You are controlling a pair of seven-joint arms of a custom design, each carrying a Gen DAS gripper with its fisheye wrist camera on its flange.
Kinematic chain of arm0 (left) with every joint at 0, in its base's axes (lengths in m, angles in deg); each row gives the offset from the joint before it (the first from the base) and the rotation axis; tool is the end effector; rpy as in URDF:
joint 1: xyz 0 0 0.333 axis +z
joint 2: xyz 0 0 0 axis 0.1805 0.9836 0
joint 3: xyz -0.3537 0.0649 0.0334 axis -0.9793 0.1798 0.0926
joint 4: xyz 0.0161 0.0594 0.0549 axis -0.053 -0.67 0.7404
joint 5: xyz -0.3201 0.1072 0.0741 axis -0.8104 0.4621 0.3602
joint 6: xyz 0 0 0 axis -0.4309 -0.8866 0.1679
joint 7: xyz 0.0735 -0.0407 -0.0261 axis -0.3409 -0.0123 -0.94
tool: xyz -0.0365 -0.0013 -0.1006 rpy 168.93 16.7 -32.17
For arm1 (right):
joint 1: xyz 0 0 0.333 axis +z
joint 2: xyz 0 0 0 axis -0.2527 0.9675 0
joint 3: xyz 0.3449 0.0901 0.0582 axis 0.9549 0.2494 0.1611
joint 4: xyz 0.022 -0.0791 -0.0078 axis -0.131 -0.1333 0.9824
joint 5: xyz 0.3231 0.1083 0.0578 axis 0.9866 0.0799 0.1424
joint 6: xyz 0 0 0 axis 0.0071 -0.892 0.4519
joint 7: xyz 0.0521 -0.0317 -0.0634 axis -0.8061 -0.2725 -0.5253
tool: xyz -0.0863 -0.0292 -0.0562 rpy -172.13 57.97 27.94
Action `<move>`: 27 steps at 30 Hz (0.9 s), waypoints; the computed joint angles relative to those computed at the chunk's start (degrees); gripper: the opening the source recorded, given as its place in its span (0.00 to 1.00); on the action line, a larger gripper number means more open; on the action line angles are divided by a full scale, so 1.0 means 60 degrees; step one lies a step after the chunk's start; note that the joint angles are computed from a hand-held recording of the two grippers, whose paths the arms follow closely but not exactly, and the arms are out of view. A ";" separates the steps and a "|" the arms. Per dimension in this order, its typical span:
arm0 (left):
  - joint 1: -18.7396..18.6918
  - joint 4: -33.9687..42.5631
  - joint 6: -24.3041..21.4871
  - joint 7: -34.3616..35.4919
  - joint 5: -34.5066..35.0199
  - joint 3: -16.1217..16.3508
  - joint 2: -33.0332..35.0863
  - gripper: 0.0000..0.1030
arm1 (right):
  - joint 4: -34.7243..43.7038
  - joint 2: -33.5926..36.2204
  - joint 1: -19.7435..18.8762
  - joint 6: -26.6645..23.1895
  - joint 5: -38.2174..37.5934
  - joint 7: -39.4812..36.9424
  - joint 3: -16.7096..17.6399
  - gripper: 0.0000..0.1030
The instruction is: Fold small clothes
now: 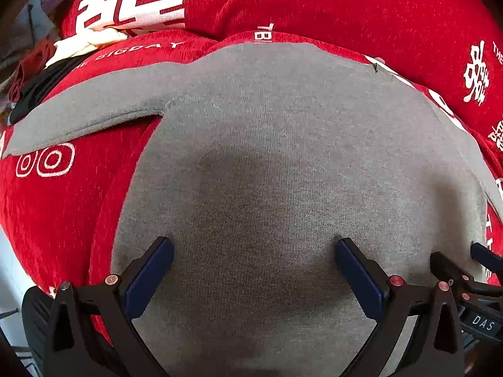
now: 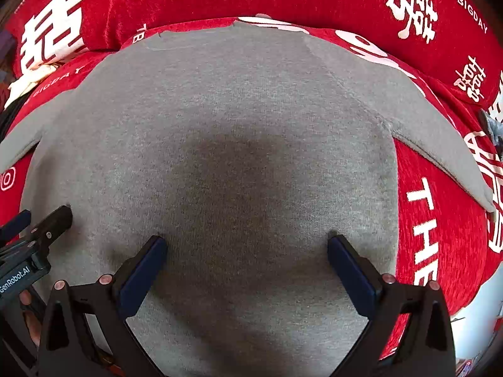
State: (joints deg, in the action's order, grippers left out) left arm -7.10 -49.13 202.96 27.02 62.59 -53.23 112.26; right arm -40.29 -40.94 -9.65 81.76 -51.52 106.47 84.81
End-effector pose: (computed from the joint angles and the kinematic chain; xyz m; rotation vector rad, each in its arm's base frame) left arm 0.6588 -0.2365 0.5551 -2.4451 1.3739 -0.3593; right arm 0.7442 0.0728 0.5670 -2.4179 1.5405 -0.3054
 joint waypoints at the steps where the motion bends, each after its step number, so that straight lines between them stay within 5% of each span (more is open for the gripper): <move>1: 0.0018 0.0012 -0.0024 0.0018 -0.0044 -0.0012 0.0009 1.00 | 0.0255 0.0122 0.0005 -0.0180 -0.0015 0.0009 -0.0002 0.99; 10: -0.0096 0.0156 -0.0219 -0.0212 0.0080 0.0046 0.0099 1.00 | 0.0842 0.0430 -0.0001 -0.0628 -0.0040 0.0003 -0.0011 0.99; 15: 0.0096 0.0741 -0.0738 0.0222 -0.0444 -0.0079 0.0342 1.00 | -0.0290 -0.0102 -0.0009 0.0189 -0.0007 -0.0150 0.0007 1.00; 19: 0.0064 0.1041 -0.1013 0.0347 -0.0528 -0.0051 0.0481 1.00 | 0.0414 0.0202 -0.0018 -0.0369 -0.0032 -0.0232 0.0018 1.00; 22: 0.0091 0.1003 -0.0929 0.0437 -0.0565 -0.0049 0.0442 1.00 | 0.0927 0.0406 -0.0047 -0.0662 0.0025 -0.0281 0.0049 1.00; 27: 0.0179 0.0979 -0.0592 0.0330 -0.0690 -0.0024 0.0367 1.00 | 0.0781 0.0204 -0.0099 0.0023 0.0161 -0.0343 0.0075 1.00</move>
State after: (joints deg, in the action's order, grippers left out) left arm -6.03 -43.26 199.41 29.00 58.45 -53.37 114.46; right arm -35.60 -39.72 -10.25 81.90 -50.56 104.41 85.25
